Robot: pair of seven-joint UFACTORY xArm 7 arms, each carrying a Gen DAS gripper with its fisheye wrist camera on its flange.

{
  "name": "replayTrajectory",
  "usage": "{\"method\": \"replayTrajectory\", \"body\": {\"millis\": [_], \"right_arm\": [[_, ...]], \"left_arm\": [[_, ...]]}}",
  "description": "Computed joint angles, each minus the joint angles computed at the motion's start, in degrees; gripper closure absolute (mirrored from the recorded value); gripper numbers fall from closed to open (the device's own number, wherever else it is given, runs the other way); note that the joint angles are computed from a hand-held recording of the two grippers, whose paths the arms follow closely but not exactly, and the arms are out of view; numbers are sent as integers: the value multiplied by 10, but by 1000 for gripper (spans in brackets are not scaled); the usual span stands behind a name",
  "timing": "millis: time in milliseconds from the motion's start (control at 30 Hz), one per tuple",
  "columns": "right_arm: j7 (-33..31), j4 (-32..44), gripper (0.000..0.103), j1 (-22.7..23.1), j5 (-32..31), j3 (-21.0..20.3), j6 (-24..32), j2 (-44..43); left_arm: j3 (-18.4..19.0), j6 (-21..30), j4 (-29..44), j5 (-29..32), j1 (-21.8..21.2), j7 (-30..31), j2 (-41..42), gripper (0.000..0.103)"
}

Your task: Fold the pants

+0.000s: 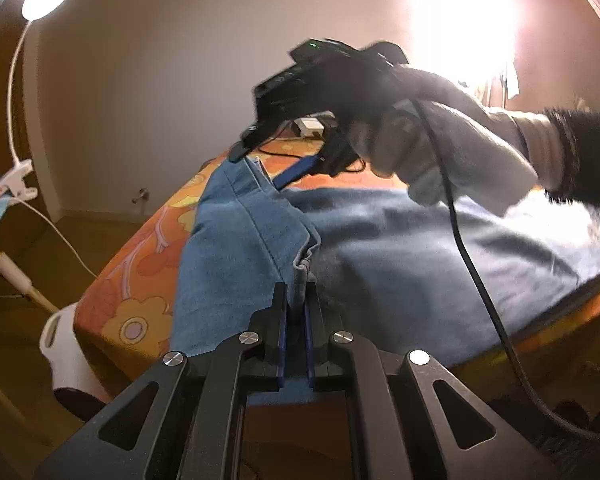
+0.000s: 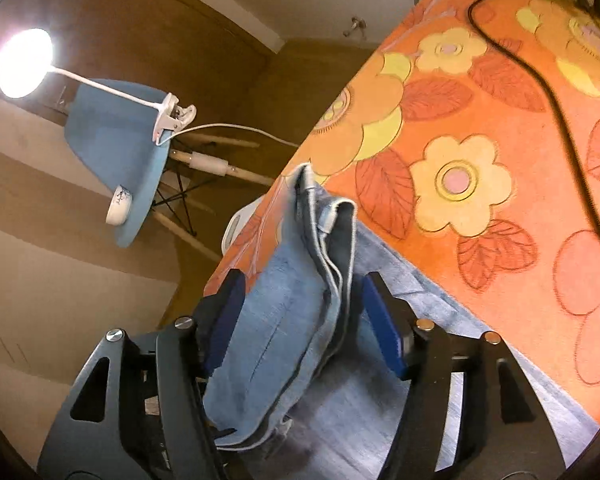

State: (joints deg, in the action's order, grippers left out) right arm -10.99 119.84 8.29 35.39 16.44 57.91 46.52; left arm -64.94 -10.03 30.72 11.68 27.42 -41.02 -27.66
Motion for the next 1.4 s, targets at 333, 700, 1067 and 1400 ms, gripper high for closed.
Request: {"method": "replayTrajectory", "body": {"millis": [333, 700, 1067, 1400], "right_arm": [[54, 93, 51, 54, -90, -26, 19, 53], [77, 194, 51, 55, -106, -21, 82, 105], [80, 170, 51, 40, -97, -19, 96, 84], [123, 199, 44, 49, -114, -38, 134, 94]], "left_arm": [[-20, 87, 47, 74, 9, 15, -2, 50], [-85, 102, 99, 124, 97, 18, 83, 81], [216, -13, -13, -4, -165, -3, 59, 92], [205, -34, -16, -74, -172, 57, 60, 92]]}}
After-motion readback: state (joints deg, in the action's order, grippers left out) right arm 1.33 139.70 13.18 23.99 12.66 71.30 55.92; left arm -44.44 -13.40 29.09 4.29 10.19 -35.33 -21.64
